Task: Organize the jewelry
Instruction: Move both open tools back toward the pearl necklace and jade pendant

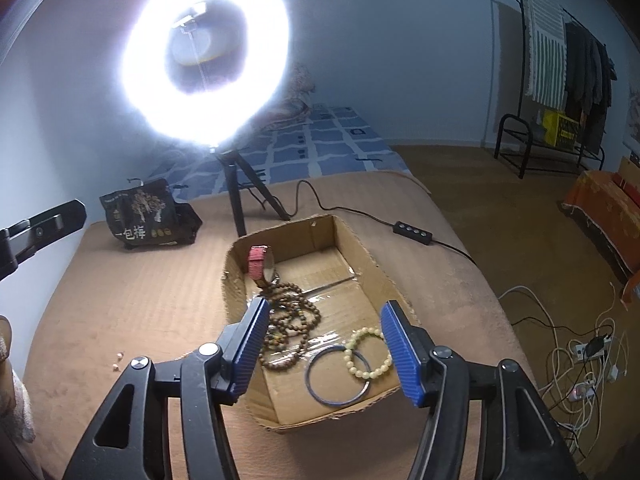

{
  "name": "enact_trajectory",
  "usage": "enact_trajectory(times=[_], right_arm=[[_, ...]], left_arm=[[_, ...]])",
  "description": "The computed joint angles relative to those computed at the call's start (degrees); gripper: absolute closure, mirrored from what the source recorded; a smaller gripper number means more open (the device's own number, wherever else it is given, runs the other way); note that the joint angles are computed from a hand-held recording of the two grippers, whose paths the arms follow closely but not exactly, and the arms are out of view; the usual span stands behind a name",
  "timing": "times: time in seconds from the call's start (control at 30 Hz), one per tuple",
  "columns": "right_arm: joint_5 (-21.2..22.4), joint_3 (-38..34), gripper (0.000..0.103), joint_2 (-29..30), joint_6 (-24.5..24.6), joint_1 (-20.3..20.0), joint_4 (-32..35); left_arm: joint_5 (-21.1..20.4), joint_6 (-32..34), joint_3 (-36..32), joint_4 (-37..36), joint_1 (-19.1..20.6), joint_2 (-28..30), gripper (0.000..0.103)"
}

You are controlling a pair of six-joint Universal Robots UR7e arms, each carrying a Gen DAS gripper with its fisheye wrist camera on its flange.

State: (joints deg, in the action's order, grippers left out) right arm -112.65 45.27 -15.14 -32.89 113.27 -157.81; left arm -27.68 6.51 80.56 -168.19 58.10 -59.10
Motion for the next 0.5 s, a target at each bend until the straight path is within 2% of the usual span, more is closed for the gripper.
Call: enact_trajectory(times=[0.23, 0.43, 0.5], right_arm=[[1.2, 1.7, 0.036, -0.1, -0.5, 1.2, -0.8], [2.1, 2.8, 0.029, 0.4, -1.3, 2.5, -1.8], [2.5, 2.9, 0.023, 0.8, -1.4, 2.9, -1.9]], left_arm=[[3.0, 4.6, 4.0, -5.3, -1.6, -3.0, 0.071], [4.7, 6.8, 7.2, -8.4, -2.2, -5.8, 0.07], [5.3, 7.1, 8.3, -8.8, -2.1, -6.8, 0.07]])
